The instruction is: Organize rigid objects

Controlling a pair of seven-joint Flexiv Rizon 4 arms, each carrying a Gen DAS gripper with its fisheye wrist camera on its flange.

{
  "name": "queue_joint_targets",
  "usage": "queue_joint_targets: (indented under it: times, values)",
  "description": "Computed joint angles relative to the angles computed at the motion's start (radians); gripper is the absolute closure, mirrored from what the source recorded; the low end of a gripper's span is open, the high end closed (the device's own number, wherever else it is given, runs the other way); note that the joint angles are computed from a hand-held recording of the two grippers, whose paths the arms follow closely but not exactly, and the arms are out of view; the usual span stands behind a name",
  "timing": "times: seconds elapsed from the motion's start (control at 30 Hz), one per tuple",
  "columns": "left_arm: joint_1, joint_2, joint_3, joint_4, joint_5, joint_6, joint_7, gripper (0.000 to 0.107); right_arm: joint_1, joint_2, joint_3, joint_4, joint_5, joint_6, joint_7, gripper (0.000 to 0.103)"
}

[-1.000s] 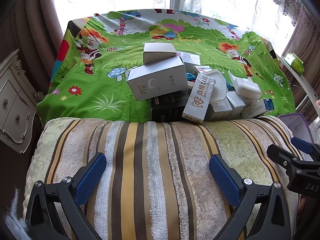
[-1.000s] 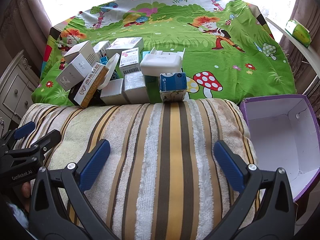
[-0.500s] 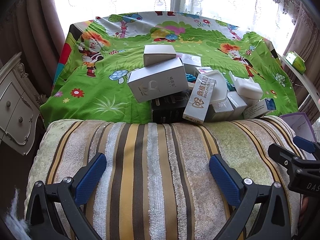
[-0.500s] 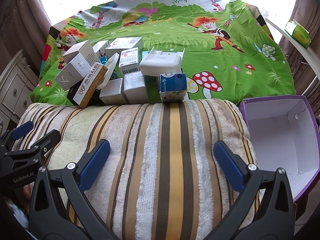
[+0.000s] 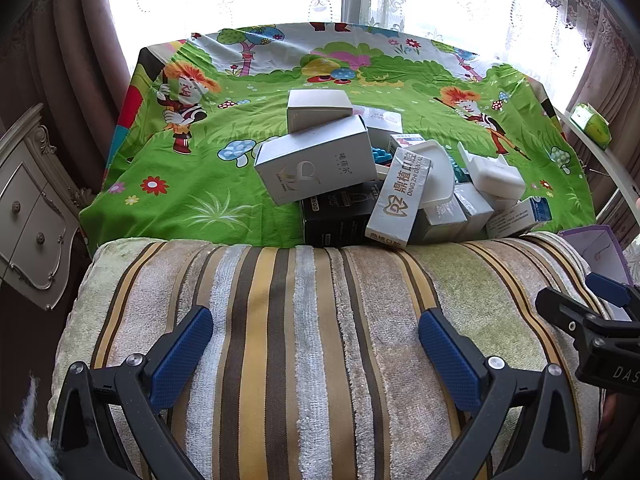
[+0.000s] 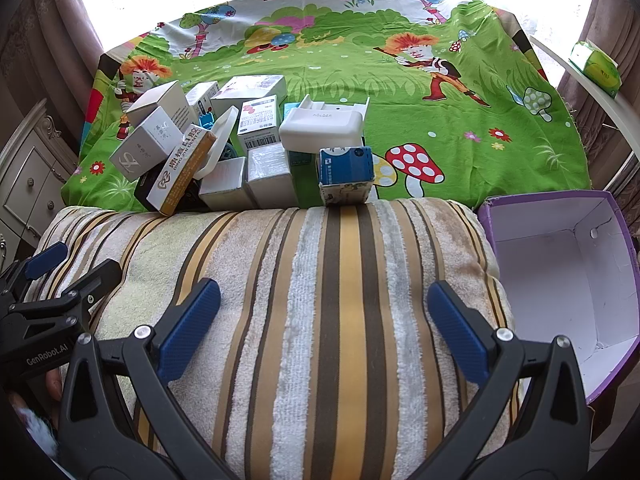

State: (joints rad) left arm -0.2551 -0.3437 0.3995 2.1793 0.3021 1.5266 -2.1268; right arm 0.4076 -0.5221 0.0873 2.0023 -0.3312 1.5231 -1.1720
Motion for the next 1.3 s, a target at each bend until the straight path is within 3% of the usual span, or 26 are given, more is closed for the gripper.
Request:
queue_joint_targets:
  times: [1.23,1.3]
  values:
    - [-0.01,-0.001,0.008,-0.014,0.025,-0.019,-0.021,0.004,-0.001,0.0,0.002,0.0,0.004,0.001,-0.004,0.0]
    - [-0.006,0.0,0.005,-0.015,0.031,-0.019,-0.025,0.004,-0.029,-0.005,0.034,-0.009,0.015,-0.006,-0.022,0.0]
